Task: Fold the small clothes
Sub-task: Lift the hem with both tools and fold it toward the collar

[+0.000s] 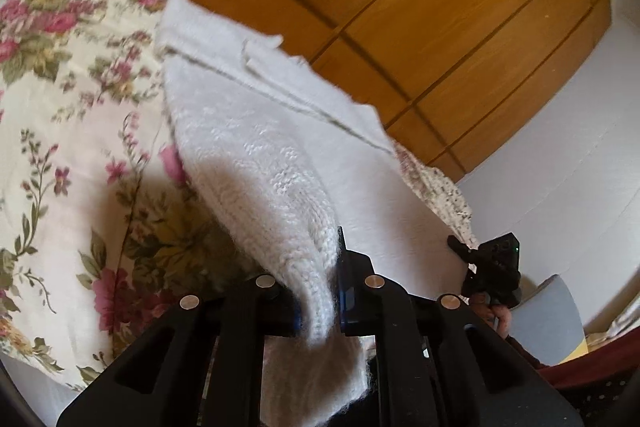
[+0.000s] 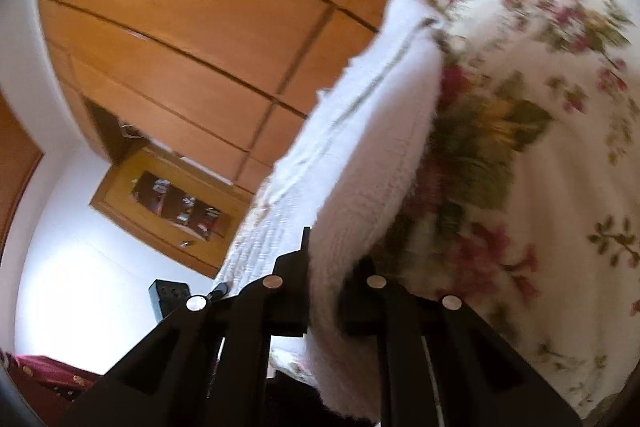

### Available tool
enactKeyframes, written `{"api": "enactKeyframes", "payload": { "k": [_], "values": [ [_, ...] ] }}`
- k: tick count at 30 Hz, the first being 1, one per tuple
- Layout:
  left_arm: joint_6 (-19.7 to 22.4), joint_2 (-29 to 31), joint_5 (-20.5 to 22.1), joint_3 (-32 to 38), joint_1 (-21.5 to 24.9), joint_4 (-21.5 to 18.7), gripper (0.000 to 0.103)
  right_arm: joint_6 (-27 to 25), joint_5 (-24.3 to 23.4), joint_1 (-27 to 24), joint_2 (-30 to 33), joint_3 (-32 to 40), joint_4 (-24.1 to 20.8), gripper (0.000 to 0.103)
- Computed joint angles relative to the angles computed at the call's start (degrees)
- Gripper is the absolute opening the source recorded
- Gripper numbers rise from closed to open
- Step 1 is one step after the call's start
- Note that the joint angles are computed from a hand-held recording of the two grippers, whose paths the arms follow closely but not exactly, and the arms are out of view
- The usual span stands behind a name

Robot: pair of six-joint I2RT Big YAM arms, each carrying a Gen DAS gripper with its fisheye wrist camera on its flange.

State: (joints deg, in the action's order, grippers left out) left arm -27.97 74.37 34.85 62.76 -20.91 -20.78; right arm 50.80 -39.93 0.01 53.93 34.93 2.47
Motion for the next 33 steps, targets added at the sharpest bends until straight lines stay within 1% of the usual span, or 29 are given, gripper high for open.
{"api": "enactKeyframes", "payload": {
  "k": [2, 5, 6, 9, 11, 13, 15, 16, 18, 22, 25, 26, 28, 29, 30, 32, 33],
  "values": [
    [0.4, -0.5, 0.7, 0.3, 0.0, 0.1, 0.010, 0.1, -0.1, 0.7, 0.1, 0.9, 0.7, 0.009],
    [0.2, -1.5, 1.4, 0.2, -0.3, 1.4, 0.010, 0.6, -1.3, 0.8, -0.1, 1.3, 2.7, 0.009],
    [-0.3, -2.6, 2.3, -0.5, 0.1, 2.3, 0.010, 0.6, -1.4, 0.9, -0.3, 1.4, 3.1, 0.009],
    [-1.4, -4.2, 3.8, -1.6, 1.0, 4.5, 0.005, 1.8, -2.5, 0.5, -1.7, 1.0, 4.1, 0.008],
    [-1.1, -4.8, 3.7, -1.9, 1.2, 4.4, 0.005, 2.3, -3.3, 0.0, -2.8, 0.5, 4.4, 0.008],
    [-0.3, -5.2, 3.6, -2.1, 1.3, 3.8, 0.005, 1.8, -3.7, -0.1, -4.0, 0.2, 3.6, 0.008],
    [-0.6, -5.3, 3.6, -2.3, 1.4, 3.7, 0.005, 0.2, -3.3, 0.0, -5.3, 0.3, 1.3, 0.008],
    [-1.3, -5.3, 4.1, -2.4, 1.5, 3.9, 0.005, 0.6, -3.5, -0.2, -5.3, 0.2, 1.6, 0.007],
    [-2.3, -5.8, 5.2, -2.8, 1.7, 4.7, 0.005, 3.2, -4.1, -0.4, -6.0, -0.7, 4.0, 0.007],
    [-1.5, -7.8, 7.4, -2.8, 1.8, 4.8, 0.005, 7.0, -5.5, -1.1, -8.8, -2.3, 7.6, 0.006],
    [-0.8, -10.1, 9.4, -3.2, 1.9, 5.3, 0.005, 8.0, -6.2, -1.7, -11.9, -2.5, 7.0, 0.006],
    [-1.1, -10.8, 10.1, -3.5, 1.9, 5.7, 0.005, 8.7, -6.6, -2.0, -13.2, -2.8, 7.1, 0.006],
    [-3.3, -12.4, 12.5, -4.6, 2.2, 8.0, 0.005, 10.4, -7.2, -2.5, -15.4, -3.4, 7.9, 0.006],
    [-4.5, -13.0, 13.6, -5.1, 2.3, 9.2, 0.005, 11.6, -7.3, -2.6, -16.6, -3.9, 8.6, 0.006],
    [-6.3, -13.7, 15.6, -5.7, 2.7, 10.8, 0.005, 12.8, -7.5, -2.8, -18.2, -4.3, 8.9, 0.006],
    [-8.9, -15.8, 18.3, -7.1, 3.2, 13.3, 0.005, 15.9, -8.0, -3.2, -20.8, -5.5, 10.9, 0.006],
    [-9.8, -16.3, 19.4, -7.5, 3.5, 14.1, 0.005, 17.4, -8.3, -3.5, -22.5, -6.1, 11.5, 0.006]
  ]
}}
